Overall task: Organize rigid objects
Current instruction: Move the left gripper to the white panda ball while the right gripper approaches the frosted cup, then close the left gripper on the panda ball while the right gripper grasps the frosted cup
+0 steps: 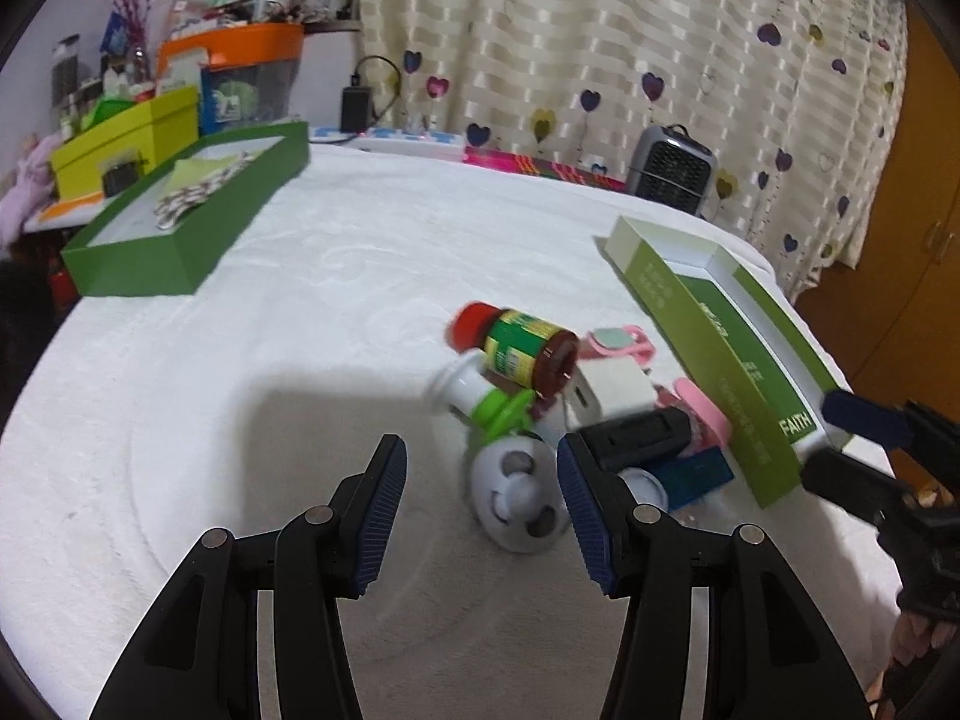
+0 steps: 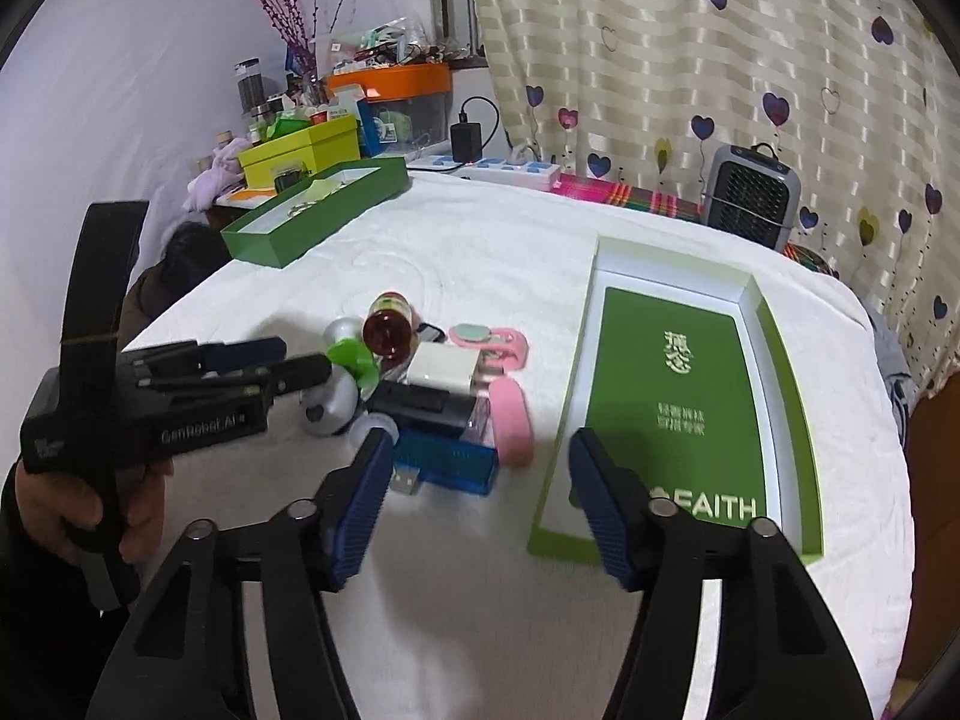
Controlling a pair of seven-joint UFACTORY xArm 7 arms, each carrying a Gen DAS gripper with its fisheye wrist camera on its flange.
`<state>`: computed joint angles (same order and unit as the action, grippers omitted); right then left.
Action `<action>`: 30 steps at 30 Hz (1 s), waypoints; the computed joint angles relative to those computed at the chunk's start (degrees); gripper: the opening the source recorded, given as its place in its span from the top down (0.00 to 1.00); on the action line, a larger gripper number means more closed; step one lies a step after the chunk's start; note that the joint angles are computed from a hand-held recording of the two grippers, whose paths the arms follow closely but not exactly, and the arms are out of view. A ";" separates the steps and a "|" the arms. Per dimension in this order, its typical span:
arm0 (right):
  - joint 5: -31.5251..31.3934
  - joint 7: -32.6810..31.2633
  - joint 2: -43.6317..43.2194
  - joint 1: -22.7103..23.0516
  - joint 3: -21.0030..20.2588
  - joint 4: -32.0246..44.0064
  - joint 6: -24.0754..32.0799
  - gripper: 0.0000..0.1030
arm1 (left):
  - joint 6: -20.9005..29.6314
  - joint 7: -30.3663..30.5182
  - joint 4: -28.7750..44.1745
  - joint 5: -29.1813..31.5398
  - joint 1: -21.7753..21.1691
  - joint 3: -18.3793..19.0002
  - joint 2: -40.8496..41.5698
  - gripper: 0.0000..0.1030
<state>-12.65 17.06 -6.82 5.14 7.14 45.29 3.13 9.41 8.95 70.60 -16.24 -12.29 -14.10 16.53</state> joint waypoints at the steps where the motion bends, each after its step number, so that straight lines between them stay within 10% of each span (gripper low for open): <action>1: 0.56 -0.68 0.48 0.36 -0.31 0.49 0.03 0.43 | 0.19 1.07 -0.08 -0.93 0.73 -1.02 0.02 0.49; 12: 8.02 -8.91 4.82 3.44 -2.40 4.47 1.51 0.49 | 4.13 -0.82 2.29 0.88 -1.59 1.11 2.15 0.50; 16: 6.89 -8.86 6.82 3.37 -2.50 6.70 3.11 0.52 | 3.89 -5.27 2.11 4.83 -3.75 3.80 1.97 0.64; 30: -0.41 -6.68 11.34 4.24 -4.17 14.01 12.28 0.64 | 2.91 -0.90 0.83 -1.23 0.62 -0.78 1.38 0.74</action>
